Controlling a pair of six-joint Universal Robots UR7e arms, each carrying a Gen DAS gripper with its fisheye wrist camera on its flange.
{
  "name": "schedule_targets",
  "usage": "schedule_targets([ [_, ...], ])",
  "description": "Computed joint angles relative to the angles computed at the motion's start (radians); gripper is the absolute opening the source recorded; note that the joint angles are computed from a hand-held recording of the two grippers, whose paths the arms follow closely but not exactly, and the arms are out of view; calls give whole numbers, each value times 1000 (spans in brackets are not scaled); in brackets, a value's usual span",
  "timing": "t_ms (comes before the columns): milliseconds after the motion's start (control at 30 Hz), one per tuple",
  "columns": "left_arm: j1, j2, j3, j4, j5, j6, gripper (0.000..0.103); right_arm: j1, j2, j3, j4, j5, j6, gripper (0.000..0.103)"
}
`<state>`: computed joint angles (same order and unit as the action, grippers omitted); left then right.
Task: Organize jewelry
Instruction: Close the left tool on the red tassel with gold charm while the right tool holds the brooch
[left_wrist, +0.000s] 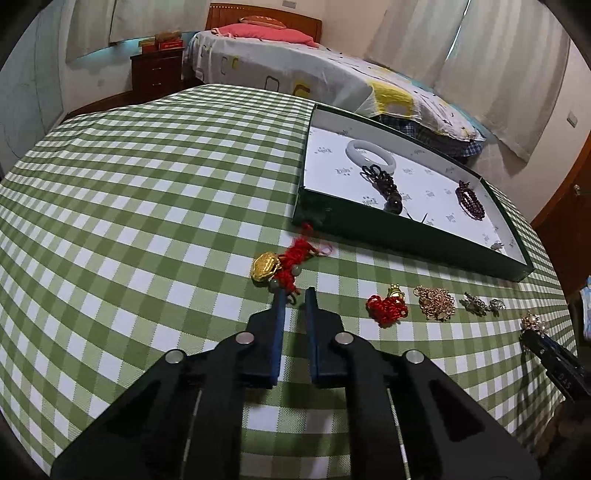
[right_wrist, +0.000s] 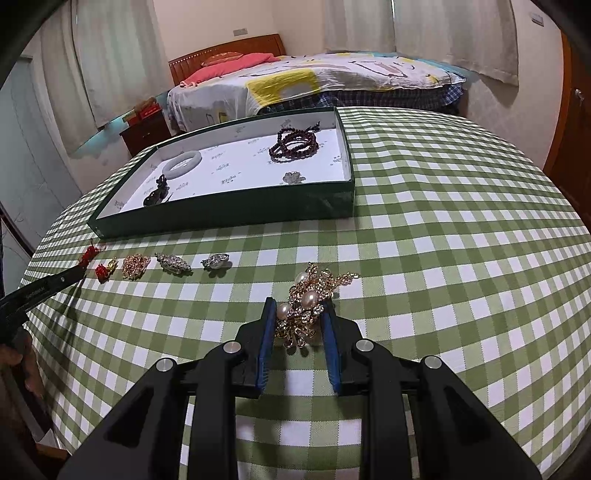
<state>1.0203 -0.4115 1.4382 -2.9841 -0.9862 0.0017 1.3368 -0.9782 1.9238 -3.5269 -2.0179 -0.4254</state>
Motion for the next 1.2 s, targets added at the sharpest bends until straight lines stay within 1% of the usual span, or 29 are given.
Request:
schedule_targets([
  [133, -9, -1, 11, -16, 14, 18, 8, 0, 0, 1, 0, 3, 1, 25],
  [200, -20, 5, 14, -31, 44, 36, 9, 0, -1, 3, 1, 6, 2, 25],
  [233, -24, 10, 11, -41, 57, 45, 13, 0, -1, 3, 3, 7, 2, 25],
  [267, -28, 12, 8, -46, 65, 55, 24, 0, -1, 4, 4, 8, 2, 25],
  [300, -30, 13, 8, -50, 71, 60, 33, 0, -2, 4, 5, 9, 2, 25],
  [333, -32, 13, 7, -57, 74, 62, 48, 0, -2, 4, 7, 11, 3, 25],
  [367, -32, 12, 7, -69, 72, 63, 53, -1, -3, 4, 10, 12, 5, 25],
  [500, -27, 24, -30, -38, 77, 75, 54, -2, -4, 2, 18, 18, 13, 25],
  [633, -16, 46, -96, 34, 68, 74, 55, -1, -4, 1, 20, 18, 14, 25],
  [733, -10, 57, -120, 62, 57, 78, 54, -1, -2, -3, 23, 16, 16, 25],
  [767, -8, 62, -126, 74, 56, 79, 48, -2, -3, -4, 25, 17, 17, 25],
  [800, -6, 63, -125, 75, 58, 81, 47, -2, -3, -4, 25, 17, 18, 25],
  [833, -7, 66, -121, 59, 66, 93, 42, -3, -3, -5, 26, 17, 17, 25],
  [867, -6, 64, -119, 57, 60, 97, 40, -3, -3, -5, 26, 17, 17, 25],
  [900, -5, 63, -116, 53, 56, 99, 32, -2, -2, -6, 25, 16, 16, 25],
  [933, -4, 61, -114, 51, 57, 97, 26, -3, -3, -6, 26, 16, 16, 25],
  [1100, 1, 47, -91, 23, 38, 96, 21, -3, -2, -6, 25, 17, 15, 25],
  [1133, 0, 45, -86, 13, 38, 101, 13, -3, -2, -6, 25, 17, 15, 25],
  [1167, 1, 39, -77, 0, 13, 115, 7, -3, -2, -5, 25, 16, 16, 25],
  [1200, -1, 37, -70, -7, 17, 122, 7, -2, -2, -7, 25, 14, 16, 25],
])
